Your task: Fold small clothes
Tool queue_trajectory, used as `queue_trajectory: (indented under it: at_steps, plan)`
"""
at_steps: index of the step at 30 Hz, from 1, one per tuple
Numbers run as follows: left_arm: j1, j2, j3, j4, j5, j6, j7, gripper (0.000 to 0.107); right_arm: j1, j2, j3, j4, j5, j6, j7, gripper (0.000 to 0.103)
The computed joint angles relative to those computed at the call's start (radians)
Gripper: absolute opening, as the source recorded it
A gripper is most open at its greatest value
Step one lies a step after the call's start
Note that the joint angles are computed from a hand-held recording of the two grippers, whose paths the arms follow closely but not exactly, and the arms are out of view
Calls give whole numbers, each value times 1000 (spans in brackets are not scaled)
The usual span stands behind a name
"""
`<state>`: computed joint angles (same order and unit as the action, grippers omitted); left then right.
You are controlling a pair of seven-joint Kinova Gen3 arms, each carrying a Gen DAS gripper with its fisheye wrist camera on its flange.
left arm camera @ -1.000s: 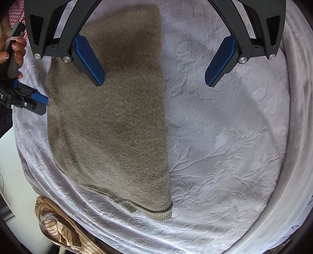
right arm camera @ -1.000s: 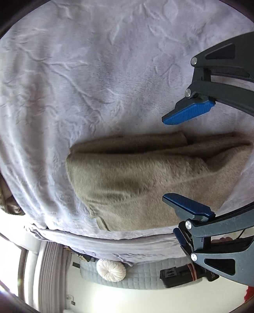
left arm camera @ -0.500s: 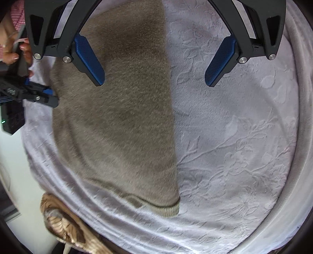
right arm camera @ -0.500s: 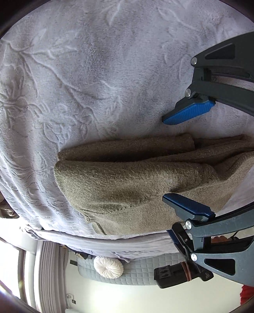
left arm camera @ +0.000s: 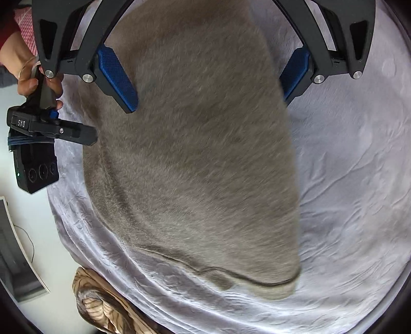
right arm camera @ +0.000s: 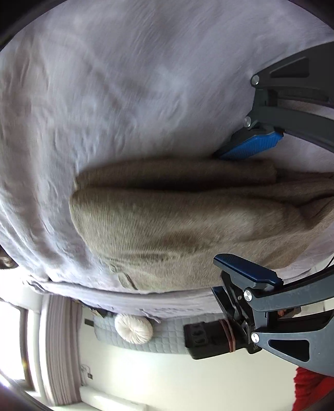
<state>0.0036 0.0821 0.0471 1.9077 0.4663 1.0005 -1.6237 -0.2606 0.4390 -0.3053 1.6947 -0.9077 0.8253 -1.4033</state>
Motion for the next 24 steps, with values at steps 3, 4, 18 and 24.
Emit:
queue_trajectory:
  at_steps: [3,4,18,24]
  plan:
    - [-8,20,-3,9,19,-16,-17,103,-8,48,-15,-35,-10,-8,21,76]
    - [-9,23,-3,11,20,-18,-12,103,-6,66,-23,-41,-24,-15,30,76]
    - [11,-91,-14,0,-8,7,59,47,19,39,-65,-6,-152,-36,-13,37]
    - [3,-213,-49,-22,-16,121,44,47,-5,-32,-57,16,-241,-16,-2,37]
